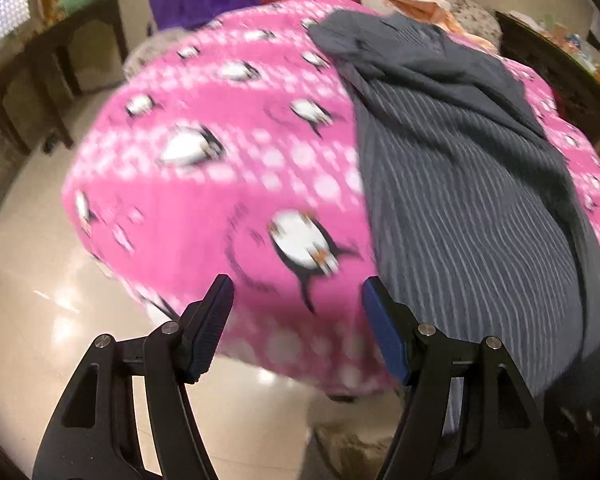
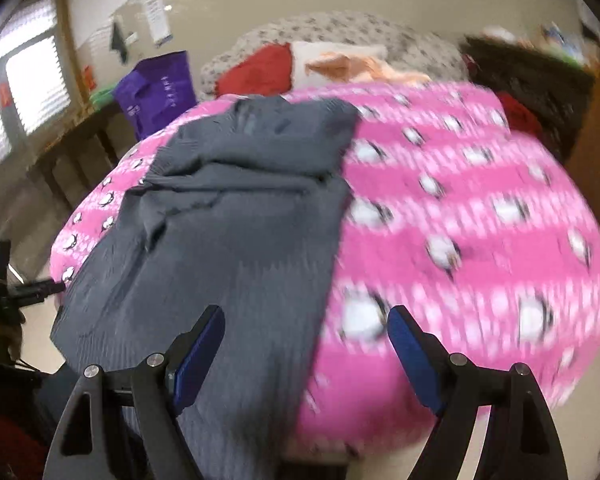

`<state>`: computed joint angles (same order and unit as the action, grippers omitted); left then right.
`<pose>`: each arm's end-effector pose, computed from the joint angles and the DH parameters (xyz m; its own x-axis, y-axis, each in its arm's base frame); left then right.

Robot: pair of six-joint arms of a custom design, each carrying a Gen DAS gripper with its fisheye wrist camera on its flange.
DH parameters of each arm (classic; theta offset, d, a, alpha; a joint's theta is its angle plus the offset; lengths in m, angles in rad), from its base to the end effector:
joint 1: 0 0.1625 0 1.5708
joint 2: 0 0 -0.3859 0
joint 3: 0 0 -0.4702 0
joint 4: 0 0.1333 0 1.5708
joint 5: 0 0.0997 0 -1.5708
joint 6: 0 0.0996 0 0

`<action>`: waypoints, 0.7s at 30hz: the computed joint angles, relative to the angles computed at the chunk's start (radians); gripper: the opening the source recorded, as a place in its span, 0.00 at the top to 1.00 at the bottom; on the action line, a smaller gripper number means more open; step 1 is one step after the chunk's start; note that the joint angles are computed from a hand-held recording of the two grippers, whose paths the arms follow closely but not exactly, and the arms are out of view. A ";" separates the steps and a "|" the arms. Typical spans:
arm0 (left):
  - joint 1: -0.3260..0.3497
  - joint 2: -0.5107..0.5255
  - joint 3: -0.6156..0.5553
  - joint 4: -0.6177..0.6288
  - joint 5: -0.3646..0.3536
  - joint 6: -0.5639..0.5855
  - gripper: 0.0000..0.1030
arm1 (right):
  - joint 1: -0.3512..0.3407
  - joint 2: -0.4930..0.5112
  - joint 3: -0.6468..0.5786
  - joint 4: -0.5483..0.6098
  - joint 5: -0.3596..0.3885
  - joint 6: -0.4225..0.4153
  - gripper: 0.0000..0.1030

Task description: Fold large clothes

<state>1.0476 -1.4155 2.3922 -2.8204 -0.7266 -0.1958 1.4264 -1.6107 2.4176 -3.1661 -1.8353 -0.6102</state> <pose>-0.0383 -0.4821 0.1173 -0.7568 -0.0079 -0.6536 0.3404 0.8489 -0.4044 0.0416 -0.4591 0.2115 -0.8191 -0.1356 0.5575 -0.4489 0.7565 -0.4756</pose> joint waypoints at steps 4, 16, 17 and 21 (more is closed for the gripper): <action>-0.013 0.026 0.010 -0.073 -0.033 0.034 0.35 | -0.083 -0.074 0.057 0.006 0.096 0.076 0.21; -0.019 0.059 -0.023 -0.207 -0.106 0.112 0.18 | -0.060 0.040 0.022 -0.075 -0.004 0.008 0.22; 0.003 0.090 -0.051 -0.201 -0.151 0.140 0.18 | -0.061 0.048 0.018 -0.076 -0.008 0.008 0.22; 0.038 0.169 -0.110 -0.155 -0.164 0.172 0.13 | -0.078 0.059 0.009 -0.062 0.026 0.005 0.24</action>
